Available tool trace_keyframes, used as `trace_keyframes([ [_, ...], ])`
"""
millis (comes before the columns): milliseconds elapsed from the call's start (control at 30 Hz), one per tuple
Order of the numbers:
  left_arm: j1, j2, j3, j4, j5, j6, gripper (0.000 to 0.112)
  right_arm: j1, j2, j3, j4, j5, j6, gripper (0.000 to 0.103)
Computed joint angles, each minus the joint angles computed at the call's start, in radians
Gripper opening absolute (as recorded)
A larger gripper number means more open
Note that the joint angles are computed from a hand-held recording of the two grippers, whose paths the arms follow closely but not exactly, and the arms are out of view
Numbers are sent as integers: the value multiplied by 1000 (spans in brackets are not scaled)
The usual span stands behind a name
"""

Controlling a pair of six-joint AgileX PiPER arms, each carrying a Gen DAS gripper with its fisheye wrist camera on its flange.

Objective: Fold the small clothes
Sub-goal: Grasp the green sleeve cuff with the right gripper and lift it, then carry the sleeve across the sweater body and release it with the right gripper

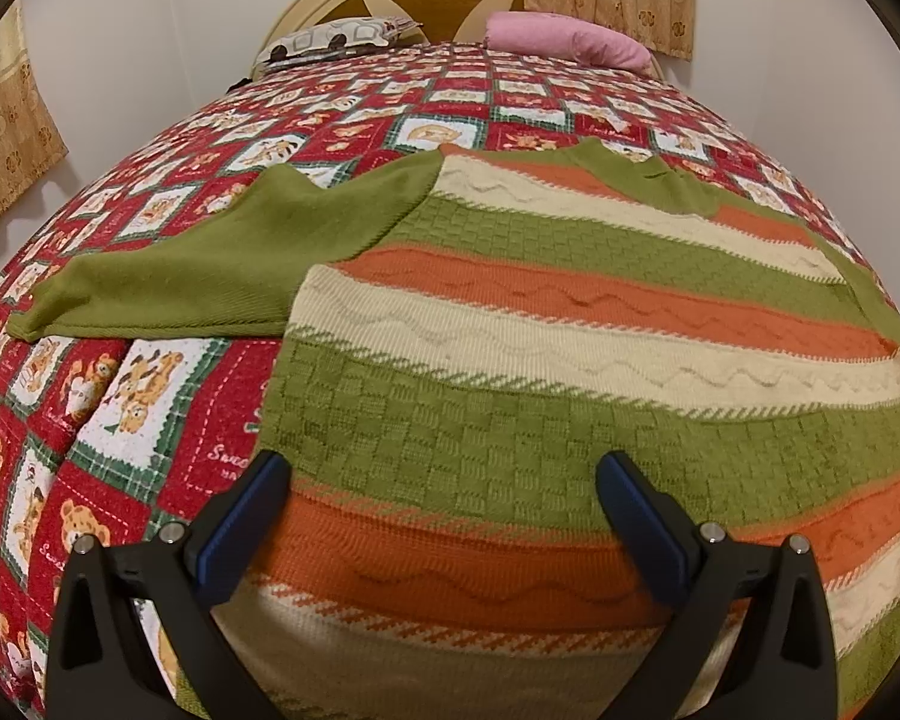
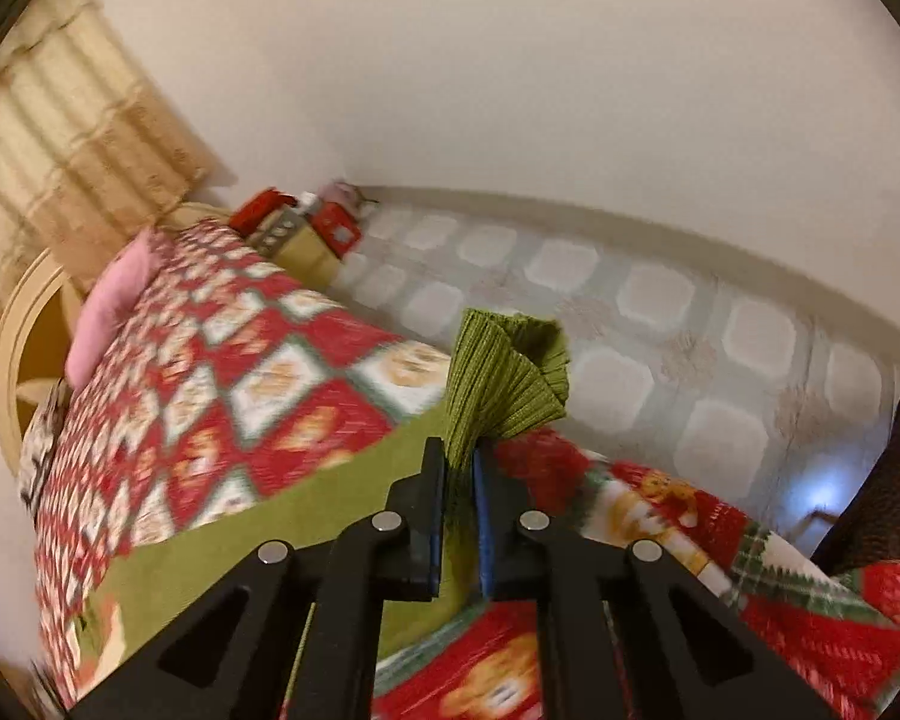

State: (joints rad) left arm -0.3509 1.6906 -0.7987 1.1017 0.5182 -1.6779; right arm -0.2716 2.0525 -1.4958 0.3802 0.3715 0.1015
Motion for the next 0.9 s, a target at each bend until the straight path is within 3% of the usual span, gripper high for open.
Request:
trace_keyframes([
  [267,4,-13,20,29,-20,-37,103,260,-165,9,-240,36,193,8],
  [433,11,-25,36,56,-40,-68,103,475,-152,-75,-340,112,274,8],
  [700,28,-44,62,112,-80,-131,103,755,8,-291,-408,178,341,7],
  [900,59,-71,101,220,-136,-259,103,876,229,-601,-345,308,307,7],
])
